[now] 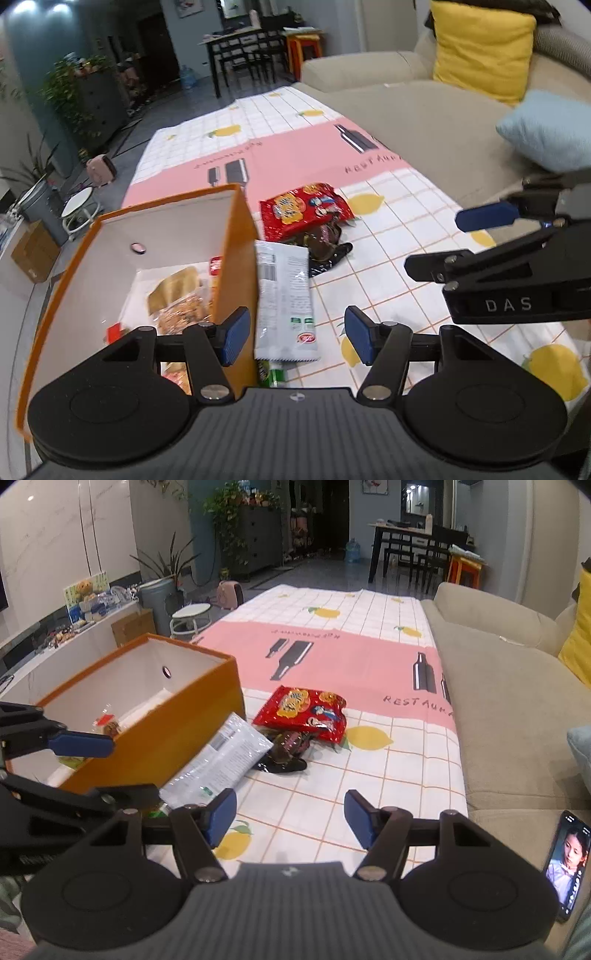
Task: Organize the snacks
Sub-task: 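Move the left tool to the white packet while the right reaches the black-wrapped snack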
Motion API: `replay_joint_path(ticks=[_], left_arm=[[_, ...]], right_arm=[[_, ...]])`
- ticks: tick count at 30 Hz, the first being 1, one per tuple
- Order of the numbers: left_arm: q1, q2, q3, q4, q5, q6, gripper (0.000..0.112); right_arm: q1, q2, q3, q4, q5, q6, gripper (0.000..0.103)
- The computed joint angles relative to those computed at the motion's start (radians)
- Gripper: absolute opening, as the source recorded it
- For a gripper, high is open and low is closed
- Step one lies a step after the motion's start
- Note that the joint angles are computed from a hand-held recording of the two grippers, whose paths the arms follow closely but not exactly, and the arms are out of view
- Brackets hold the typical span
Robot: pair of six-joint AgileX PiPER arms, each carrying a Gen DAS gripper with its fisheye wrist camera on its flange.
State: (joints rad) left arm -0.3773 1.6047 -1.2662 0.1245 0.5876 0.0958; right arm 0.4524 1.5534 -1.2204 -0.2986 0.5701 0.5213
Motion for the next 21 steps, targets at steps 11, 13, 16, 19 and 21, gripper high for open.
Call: replay_joint_path(ticks=[11,13,16,19,21], left_arm=[[-0.066,0.208,-0.101,0.288,-0.034,-0.253,0.069],[-0.091,0.224,-0.089,0.423,-0.060,-0.353,0.070],[-0.137,0.261,-0.087,0.645,-0.041,-0.527,0.070],[-0.168,0.281,-0.070,0.808,-0.022,-0.669,0.070],[-0.187,0.294,-0.068,0.876,0.002,-0.727,0.070]], right_arm=[[-0.146,0.217,-0.117,0.390,-0.079,-0.473,0.052],[-0.151,0.267,-0.158,0.416,-0.075,-0.518,0.050],[-0.161,0.336,-0.220,0.450,-0.063,-0.566,0.044],[-0.178,0.392,-0.277,0.501,-0.050,-0.614,0.038],[-0.194,0.425,-0.314,0.545,-0.040,-0.645,0.037]])
